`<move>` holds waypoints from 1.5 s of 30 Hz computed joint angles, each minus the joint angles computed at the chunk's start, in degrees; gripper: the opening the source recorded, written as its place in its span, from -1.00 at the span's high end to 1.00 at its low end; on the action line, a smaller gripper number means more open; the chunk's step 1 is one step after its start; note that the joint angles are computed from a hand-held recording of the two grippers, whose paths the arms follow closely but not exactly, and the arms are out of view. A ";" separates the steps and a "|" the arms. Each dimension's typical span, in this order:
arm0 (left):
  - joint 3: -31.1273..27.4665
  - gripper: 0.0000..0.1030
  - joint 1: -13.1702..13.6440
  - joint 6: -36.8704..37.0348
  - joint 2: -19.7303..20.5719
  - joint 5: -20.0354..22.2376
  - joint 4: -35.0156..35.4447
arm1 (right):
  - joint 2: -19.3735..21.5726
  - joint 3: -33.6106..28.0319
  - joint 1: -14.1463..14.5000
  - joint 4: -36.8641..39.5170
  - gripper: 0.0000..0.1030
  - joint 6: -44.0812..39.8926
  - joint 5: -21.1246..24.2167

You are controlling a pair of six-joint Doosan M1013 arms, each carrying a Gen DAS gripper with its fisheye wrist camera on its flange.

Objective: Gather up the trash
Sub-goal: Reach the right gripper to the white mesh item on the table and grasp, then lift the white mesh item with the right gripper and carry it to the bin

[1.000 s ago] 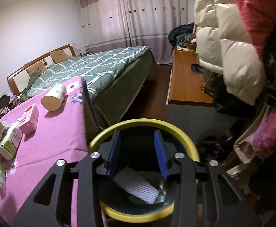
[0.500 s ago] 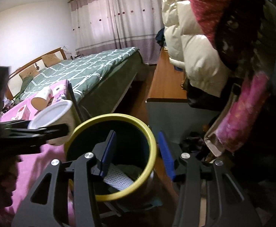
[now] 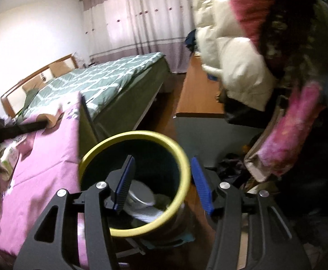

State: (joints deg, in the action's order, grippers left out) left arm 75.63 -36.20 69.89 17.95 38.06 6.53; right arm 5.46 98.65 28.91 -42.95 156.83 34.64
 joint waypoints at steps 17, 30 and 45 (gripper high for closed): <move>20.64 -0.90 14.74 -45.85 -15.16 3.45 42.94 | 11.42 -15.54 8.96 17.60 0.02 -28.27 -0.72; 25.63 -0.90 21.64 -56.06 -16.07 6.98 44.06 | 17.43 -26.48 13.46 30.48 0.02 -43.61 -3.63; 24.73 -0.90 21.55 -57.13 -15.43 10.33 43.65 | 23.33 -35.31 14.48 42.90 0.89 -55.39 4.29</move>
State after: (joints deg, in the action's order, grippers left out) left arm 100.36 -14.65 12.77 2.53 48.38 50.18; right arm 28.79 63.35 43.39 -0.05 101.44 38.93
